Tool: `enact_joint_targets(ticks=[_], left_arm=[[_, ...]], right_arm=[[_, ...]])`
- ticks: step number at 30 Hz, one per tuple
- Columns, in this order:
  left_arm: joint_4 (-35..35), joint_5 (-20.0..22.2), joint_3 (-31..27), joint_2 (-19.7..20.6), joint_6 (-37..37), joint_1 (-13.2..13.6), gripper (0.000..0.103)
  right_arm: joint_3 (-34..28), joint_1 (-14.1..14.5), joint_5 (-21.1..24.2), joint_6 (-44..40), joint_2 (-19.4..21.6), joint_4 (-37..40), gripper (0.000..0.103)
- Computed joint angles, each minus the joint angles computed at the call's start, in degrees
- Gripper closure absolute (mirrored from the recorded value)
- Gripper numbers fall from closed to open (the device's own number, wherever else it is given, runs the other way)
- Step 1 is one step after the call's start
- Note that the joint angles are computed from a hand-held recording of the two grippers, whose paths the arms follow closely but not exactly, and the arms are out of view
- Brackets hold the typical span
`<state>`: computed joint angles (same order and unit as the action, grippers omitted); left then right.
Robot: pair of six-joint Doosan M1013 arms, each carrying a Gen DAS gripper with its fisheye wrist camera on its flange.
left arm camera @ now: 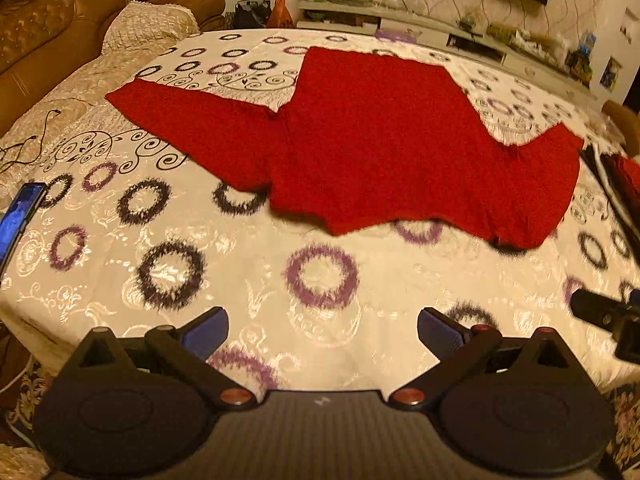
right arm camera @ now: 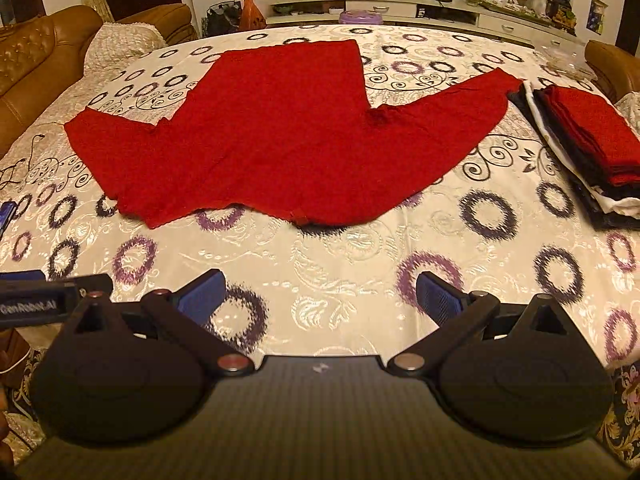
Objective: Fold clothes
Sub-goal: 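Pull both open grippers back and up from the flattened red garment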
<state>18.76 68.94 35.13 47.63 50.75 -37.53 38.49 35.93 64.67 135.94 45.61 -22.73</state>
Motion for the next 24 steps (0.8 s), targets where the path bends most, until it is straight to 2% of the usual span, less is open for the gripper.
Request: enact_joint_targets(ticks=[5, 10, 16, 24], left_arm=[[0.22, 0.39, 0.85, -0.62, 0.46, -0.4, 0.0], [0.9, 0.42, 1.86, -1.35, -0.23, -0.62, 0.0], [0.83, -1.31, 3.75, -2.68, -1.97, -0.48, 0.0], [4.49, -1.32, 4.03, -3.16, -2.25, -1.3, 0.0]], right_arm=[[1.22, 0.47, -0.52, 0.72, -1.09, -0.85, 0.0], [-0.42, 0.99, 2.4, 0.08, -0.4, -2.4, 0.0], [0.8, 1.14, 1.86, 1.03, -1.11, -2.87, 0.0], [1.57, 1.71, 1.92, 1.99, -1.52, -5.46, 0.0]])
